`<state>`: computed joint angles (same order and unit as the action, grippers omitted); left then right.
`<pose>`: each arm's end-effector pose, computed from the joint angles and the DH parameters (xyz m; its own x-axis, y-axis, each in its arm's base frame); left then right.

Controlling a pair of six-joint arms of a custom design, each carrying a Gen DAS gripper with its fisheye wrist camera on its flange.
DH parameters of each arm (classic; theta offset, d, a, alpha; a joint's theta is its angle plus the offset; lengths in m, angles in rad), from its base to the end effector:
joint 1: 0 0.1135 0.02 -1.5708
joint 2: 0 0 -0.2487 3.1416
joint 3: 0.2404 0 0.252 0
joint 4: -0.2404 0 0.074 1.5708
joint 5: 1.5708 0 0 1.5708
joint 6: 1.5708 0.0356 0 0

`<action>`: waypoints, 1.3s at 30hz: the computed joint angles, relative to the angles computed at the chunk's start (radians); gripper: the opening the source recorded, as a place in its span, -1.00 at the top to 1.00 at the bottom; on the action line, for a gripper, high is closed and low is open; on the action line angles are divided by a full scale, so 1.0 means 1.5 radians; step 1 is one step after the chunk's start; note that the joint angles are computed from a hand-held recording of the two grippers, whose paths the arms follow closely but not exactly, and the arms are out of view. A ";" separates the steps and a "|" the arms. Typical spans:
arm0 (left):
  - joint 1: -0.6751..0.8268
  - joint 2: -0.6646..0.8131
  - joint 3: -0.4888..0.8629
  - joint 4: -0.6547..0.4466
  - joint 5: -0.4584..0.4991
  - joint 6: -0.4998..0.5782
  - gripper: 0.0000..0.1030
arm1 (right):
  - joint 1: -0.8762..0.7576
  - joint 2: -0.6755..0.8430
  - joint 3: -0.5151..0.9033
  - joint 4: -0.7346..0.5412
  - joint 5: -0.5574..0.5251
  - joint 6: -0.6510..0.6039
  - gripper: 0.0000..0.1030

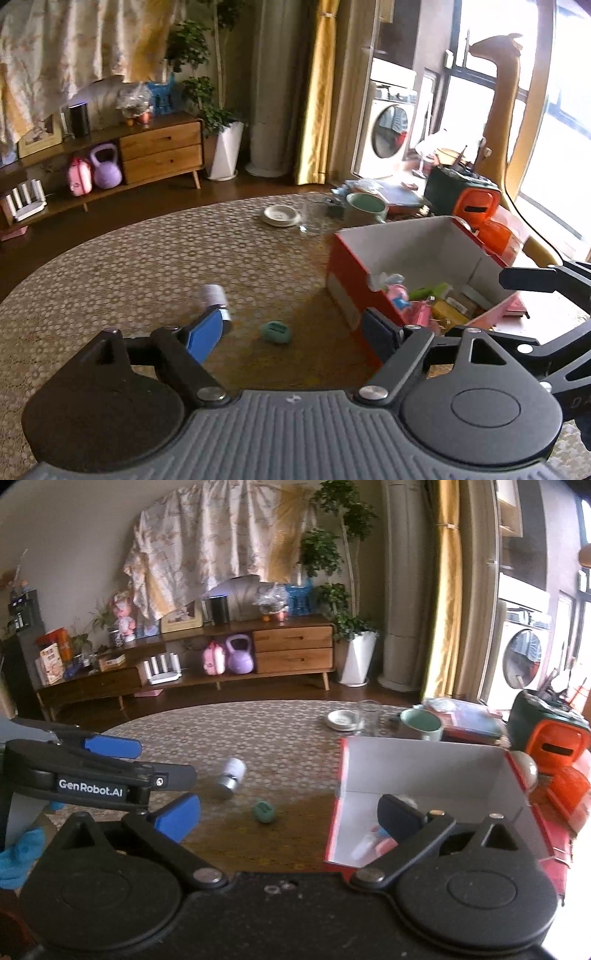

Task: Organize rigid objects
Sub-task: 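Withdraw both tools from the box toward the white bottle and teal holder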

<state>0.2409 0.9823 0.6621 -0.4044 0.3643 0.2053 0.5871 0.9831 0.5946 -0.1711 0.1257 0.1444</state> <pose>0.2103 0.0386 0.2292 -0.6228 0.0432 -0.7812 0.1666 0.9829 -0.0786 0.1890 0.1204 0.2253 -0.5037 -0.1637 -0.8482 -0.3927 0.9179 0.0561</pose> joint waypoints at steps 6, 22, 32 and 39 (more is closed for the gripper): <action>0.118 0.028 -0.021 0.042 0.062 0.032 -0.61 | 0.069 0.075 0.021 0.036 0.035 0.008 -1.00; 0.215 0.308 0.046 0.176 0.071 0.067 -0.61 | 0.115 0.392 0.137 0.145 0.056 0.005 -1.00; 0.140 0.461 0.112 0.263 0.011 0.015 -0.61 | 0.068 0.554 0.227 0.175 0.020 -0.012 -0.92; 0.081 0.548 0.178 0.284 -0.022 -0.012 -0.61 | 0.039 0.632 0.285 0.166 -0.001 -0.003 -0.83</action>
<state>0.3619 1.8048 0.9289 0.0221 0.3319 0.1868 0.6459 1.9306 1.0223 0.0781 0.1236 0.1399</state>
